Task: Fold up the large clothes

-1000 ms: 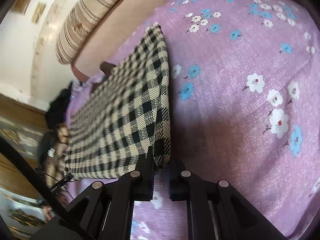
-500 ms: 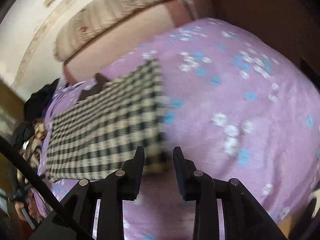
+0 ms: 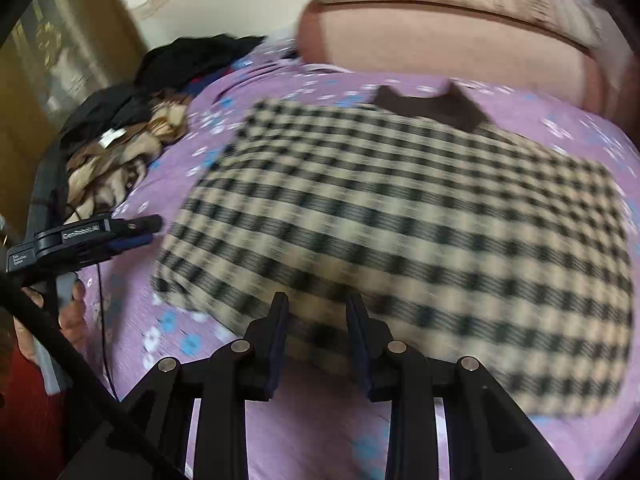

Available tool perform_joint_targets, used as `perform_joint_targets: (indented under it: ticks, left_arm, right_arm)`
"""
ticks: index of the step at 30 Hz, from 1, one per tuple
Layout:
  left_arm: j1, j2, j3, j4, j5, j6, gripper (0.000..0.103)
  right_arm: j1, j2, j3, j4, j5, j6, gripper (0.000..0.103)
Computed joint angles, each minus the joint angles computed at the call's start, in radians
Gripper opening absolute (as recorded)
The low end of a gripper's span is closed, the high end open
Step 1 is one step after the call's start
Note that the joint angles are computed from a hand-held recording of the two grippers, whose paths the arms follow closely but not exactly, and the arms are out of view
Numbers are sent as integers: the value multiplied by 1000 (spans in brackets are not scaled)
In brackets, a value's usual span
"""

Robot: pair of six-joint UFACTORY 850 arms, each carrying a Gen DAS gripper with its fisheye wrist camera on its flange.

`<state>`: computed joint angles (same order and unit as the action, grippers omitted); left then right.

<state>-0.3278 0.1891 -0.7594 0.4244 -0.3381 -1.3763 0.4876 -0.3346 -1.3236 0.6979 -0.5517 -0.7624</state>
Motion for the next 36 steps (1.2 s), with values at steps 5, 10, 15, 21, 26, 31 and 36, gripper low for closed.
perform_joint_targets:
  ticks: [5,10,15,21,26,31,36]
  left_arm:
    - [-8,-26,-21,22,-44,1,48]
    - [7,-13,-14,34,-56,-28,48]
    - [18,13,-1,57,-54,-69,48]
    - [32,36,12,132,-88,-164,49]
    - [63,50,25,135,-98,-182,49]
    - [70,52,26,128,-93,-176,52]
    - [77,31,17,61,6,-89,62]
  right_arm:
    - [84,-71,-53,-75,33,43,32]
    - [129,-82,-43,-301,17,173,33]
    - [127,-99,-133,-201,5,127,33]
    - [169,-241,-327,-238,36,267,33]
    - [192,-258,-267,-114,-58,156,35]
    - [207,-86,-54,-50,-18,-55,37]
    - [186,68,118,-59,124,-138,54]
